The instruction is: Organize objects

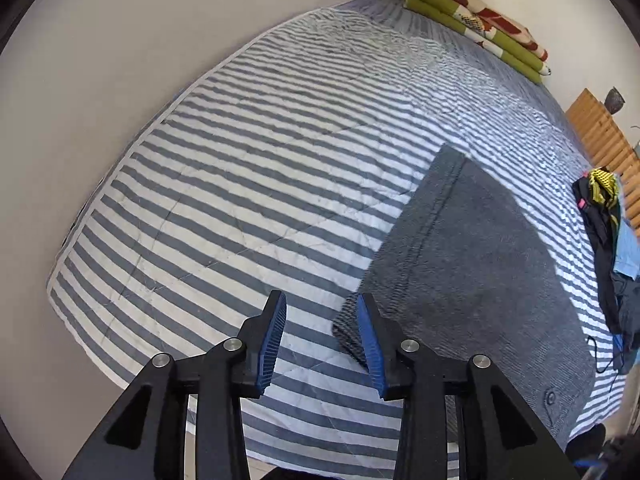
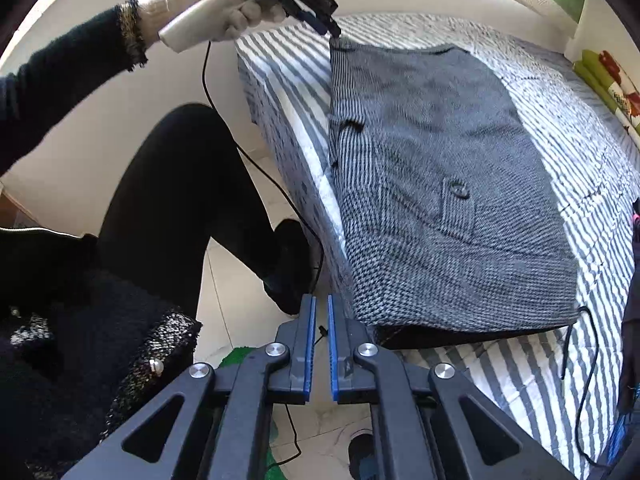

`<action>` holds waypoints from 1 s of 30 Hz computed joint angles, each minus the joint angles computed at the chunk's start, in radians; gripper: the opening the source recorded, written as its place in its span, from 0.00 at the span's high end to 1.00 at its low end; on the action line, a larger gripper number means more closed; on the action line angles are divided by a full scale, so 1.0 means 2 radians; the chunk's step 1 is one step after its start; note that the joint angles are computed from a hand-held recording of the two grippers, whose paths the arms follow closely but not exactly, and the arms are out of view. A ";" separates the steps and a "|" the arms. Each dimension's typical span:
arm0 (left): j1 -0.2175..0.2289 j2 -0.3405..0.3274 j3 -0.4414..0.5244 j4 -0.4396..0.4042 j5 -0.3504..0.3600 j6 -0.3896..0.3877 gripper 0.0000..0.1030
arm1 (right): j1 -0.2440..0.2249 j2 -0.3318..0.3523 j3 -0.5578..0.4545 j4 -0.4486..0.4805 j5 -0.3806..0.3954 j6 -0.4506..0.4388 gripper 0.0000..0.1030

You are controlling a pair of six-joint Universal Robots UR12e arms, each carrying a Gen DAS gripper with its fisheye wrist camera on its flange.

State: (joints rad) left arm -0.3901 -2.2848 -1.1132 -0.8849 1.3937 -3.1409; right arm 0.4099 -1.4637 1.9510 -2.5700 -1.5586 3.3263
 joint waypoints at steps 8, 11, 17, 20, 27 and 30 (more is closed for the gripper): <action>-0.037 -0.003 0.013 -0.032 -0.062 0.100 0.61 | -0.062 -0.021 0.030 -0.091 -0.050 0.120 0.62; -0.049 -0.018 0.026 -0.058 -0.049 0.118 0.61 | -0.073 -0.004 0.029 -0.086 -0.052 0.140 0.67; -0.048 -0.046 0.054 -0.114 -0.017 0.099 0.64 | -0.071 0.016 0.038 -0.042 -0.025 0.126 0.67; -0.050 -0.045 0.070 -0.108 -0.017 0.091 0.66 | -0.062 0.008 0.036 -0.034 -0.037 0.081 0.68; -0.067 -0.107 0.214 -0.155 -0.061 0.098 0.65 | -0.117 -0.019 0.066 -0.123 -0.010 0.102 0.45; -0.079 -0.162 0.311 -0.209 -0.057 0.094 0.65 | -0.149 -0.013 0.069 -0.103 0.062 0.102 0.45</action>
